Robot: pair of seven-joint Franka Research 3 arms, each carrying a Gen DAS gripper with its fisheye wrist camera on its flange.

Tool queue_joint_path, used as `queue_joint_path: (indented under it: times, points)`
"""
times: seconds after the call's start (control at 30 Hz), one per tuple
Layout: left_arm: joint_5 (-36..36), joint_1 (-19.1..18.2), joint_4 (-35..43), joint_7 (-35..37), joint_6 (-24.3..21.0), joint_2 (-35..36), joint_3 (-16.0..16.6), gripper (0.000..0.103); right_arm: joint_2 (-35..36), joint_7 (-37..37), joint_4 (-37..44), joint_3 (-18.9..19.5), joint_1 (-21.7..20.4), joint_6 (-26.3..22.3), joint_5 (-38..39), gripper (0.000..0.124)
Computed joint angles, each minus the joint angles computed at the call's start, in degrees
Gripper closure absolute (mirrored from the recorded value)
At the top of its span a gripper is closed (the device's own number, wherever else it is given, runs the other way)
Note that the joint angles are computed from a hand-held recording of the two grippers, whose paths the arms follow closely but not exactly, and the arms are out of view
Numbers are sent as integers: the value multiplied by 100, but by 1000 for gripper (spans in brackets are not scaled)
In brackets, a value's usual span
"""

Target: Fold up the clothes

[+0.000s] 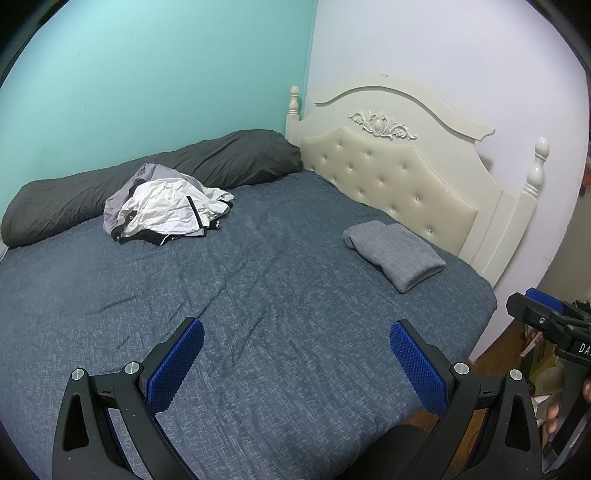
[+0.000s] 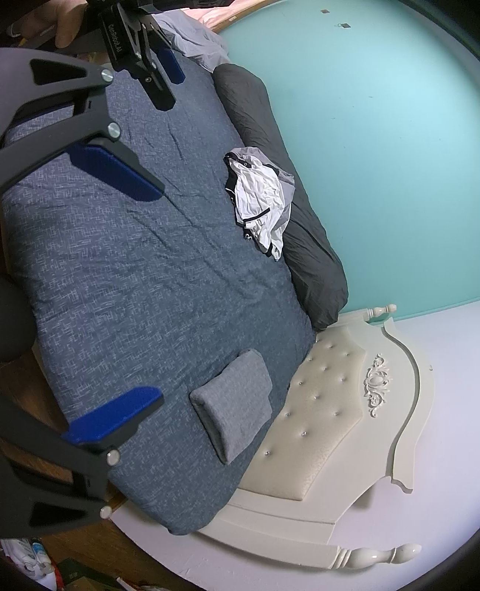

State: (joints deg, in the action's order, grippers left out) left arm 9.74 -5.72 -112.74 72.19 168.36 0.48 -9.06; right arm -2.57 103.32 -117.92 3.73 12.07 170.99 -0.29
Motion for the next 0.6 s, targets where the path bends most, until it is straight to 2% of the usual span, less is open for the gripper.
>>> queue_joint_path:
  times: [0.6]
  points:
    - [-113, -1, -1, 102, -2, 20, -8, 0, 13, -46, 1, -9, 8, 6, 52, 23]
